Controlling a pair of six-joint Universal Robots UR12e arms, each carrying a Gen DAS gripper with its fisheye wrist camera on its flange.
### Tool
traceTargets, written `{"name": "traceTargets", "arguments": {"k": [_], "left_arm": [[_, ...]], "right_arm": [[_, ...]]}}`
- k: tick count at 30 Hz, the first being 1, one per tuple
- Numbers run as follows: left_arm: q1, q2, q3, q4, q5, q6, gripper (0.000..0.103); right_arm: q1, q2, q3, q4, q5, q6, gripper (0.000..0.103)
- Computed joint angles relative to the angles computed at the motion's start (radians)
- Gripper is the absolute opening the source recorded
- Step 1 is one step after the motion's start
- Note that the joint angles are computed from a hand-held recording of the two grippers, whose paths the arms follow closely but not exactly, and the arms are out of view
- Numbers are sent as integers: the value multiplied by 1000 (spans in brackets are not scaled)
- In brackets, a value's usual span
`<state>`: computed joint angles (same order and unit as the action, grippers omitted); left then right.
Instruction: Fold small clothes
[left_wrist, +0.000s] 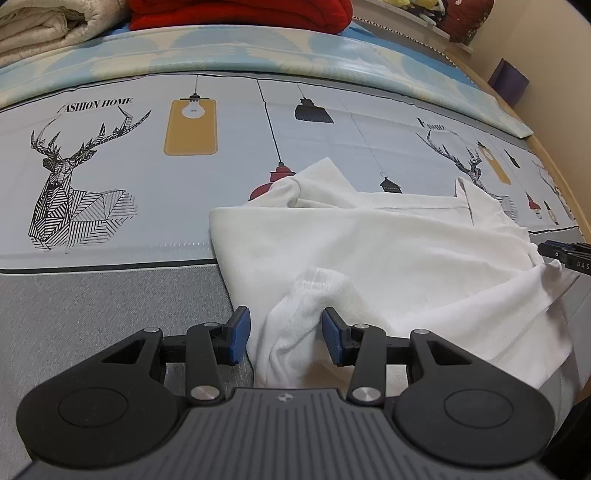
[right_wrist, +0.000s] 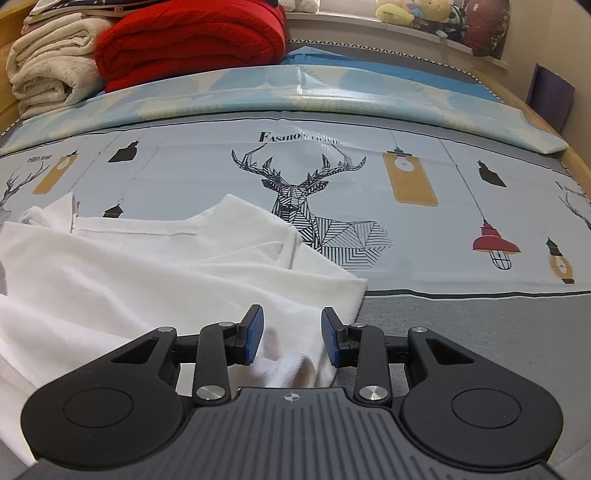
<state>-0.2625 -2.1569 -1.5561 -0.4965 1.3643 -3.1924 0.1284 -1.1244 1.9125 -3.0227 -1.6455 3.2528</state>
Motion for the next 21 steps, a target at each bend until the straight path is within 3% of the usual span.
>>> {"name": "traceTargets", "arguments": {"k": [2, 6, 8, 13, 17, 21], "left_arm": [[-1, -3, 1, 10, 2, 4, 46], [0, -5, 0, 26, -7, 13, 22], [1, -5, 2, 12, -3, 19, 14], [11, -1, -10, 53, -22, -16, 10], [32, -1, -23, 132, -35, -168, 6], [46, -4, -13, 66, -48, -254, 8]], "right_arm": [[0, 2, 0, -9, 4, -5, 20], [-2, 3, 4, -33, 24, -19, 0], [-7, 1, 7, -50, 46, -12, 0], [-26, -2, 20, -94, 91, 77, 0], [-45, -3, 39, -180, 75, 237, 0], [-60, -11, 54, -195, -4, 401, 0]]}}
